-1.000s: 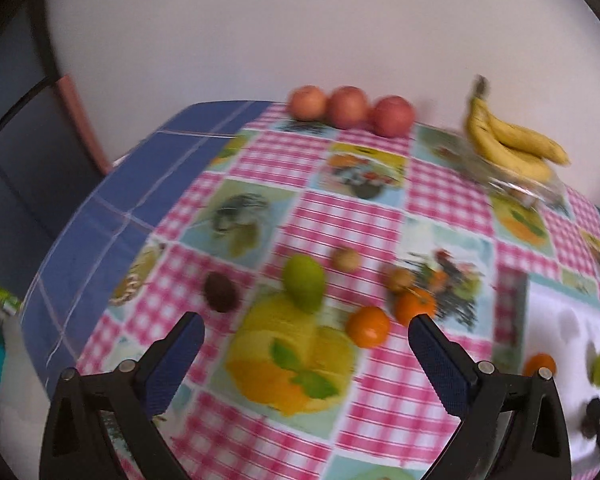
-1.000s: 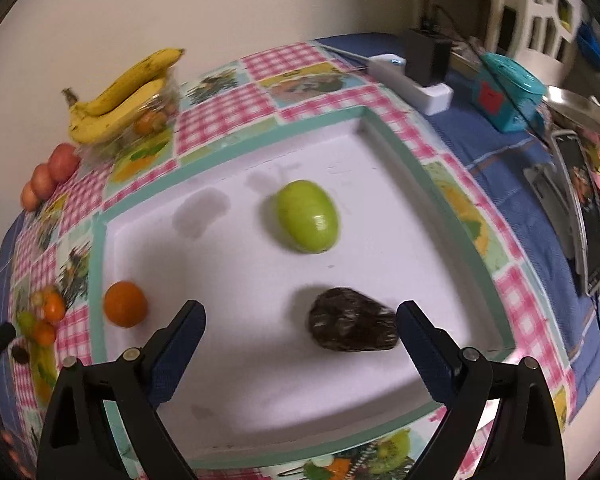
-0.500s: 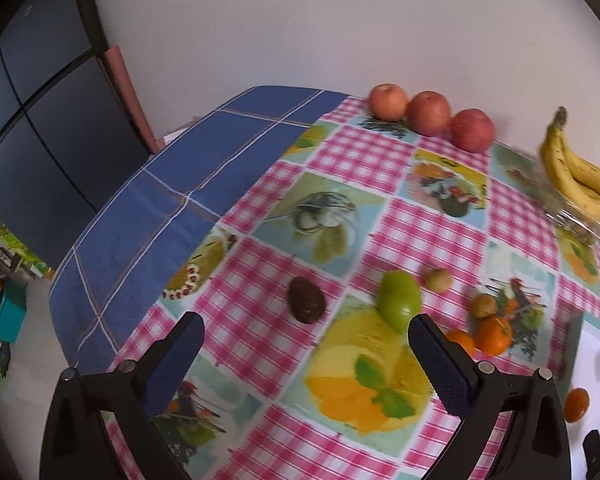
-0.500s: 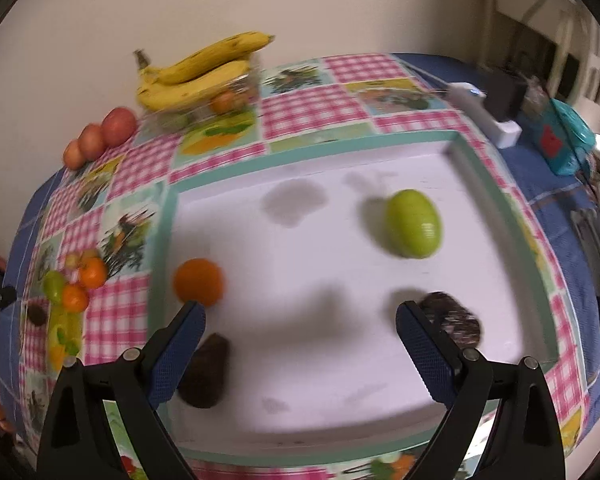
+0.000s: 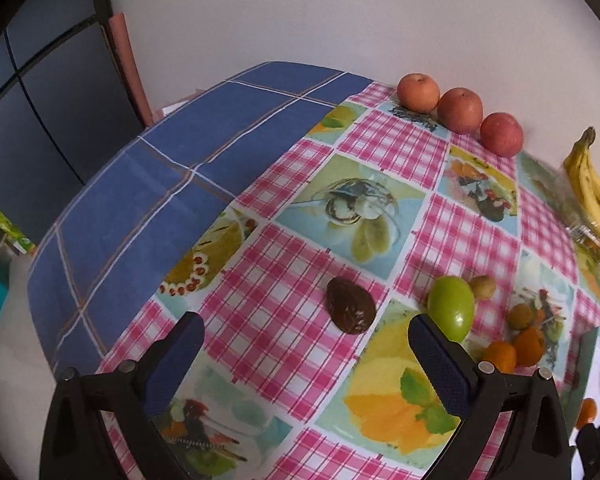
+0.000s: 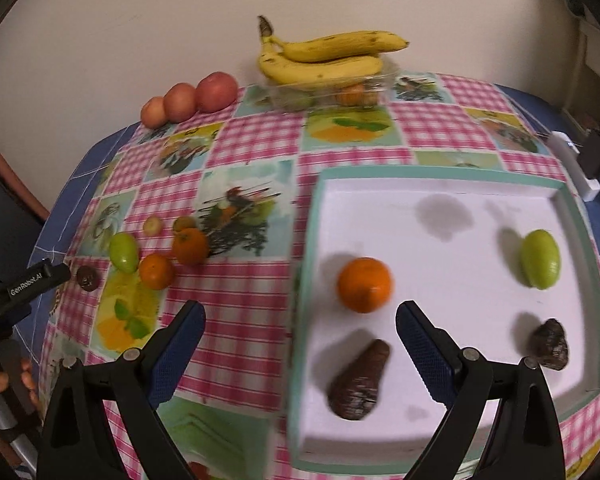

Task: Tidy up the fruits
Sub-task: 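Withdraw both tools from the tray toward the fruit on the tablecloth, then grasp a green guava with the left tool while the right tool grasps a mandarin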

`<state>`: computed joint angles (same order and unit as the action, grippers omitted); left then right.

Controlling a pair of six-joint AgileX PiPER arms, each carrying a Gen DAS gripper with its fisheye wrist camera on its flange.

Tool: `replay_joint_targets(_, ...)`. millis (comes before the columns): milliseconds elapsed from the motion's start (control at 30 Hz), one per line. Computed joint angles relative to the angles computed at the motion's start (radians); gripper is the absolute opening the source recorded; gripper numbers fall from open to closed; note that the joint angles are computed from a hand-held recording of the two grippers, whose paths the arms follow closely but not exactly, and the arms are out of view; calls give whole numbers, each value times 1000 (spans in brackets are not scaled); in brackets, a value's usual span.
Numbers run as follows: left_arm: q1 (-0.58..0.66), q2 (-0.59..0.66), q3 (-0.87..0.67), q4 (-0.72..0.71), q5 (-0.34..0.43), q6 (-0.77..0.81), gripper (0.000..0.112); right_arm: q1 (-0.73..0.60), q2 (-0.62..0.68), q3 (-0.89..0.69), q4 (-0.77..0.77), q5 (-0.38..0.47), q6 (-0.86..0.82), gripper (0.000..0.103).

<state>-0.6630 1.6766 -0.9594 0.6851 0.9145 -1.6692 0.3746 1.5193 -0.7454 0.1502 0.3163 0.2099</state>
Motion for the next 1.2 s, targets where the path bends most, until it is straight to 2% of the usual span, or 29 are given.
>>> replay_joint_targets(133, 48, -37, 42, 11, -174, 45, 103, 24, 29, -29, 97, -10, -77, 96)
replay_joint_targets(233, 47, -28, 28, 21, -215, 51, 103, 45, 46, -53, 125, -33, -94, 96)
replay_joint_targets(333, 82, -51, 48, 1, -305, 18, 103, 65, 45, -76, 89, -53, -48, 96)
replay_joint_targets(467, 105, -23, 22, -22, -309, 48, 101, 77, 48, -104, 173, -84, -139, 96)
replay_joint_targets(567, 134, 5, 12, -52, -349, 87, 96, 82, 84, -142, 224, -81, -194, 95)
replay_joint_targets(667, 144, 53, -27, -73, -341, 127, 91, 77, 130, -175, 290, -72, -263, 81)
replay_joint_targets(767, 152, 97, -54, -96, -332, 156, 88, 70, 187, -211, 379, -57, -348, 79)
replay_joint_targets(867, 167, 116, -55, -108, -331, 151, 87, 63, 244, -246, 456, -43, -432, 71)
replay_joint_targets(1200, 176, 126, -61, -83, -341, 139, 87, 69, 374, -336, 595, -18, -561, 67)
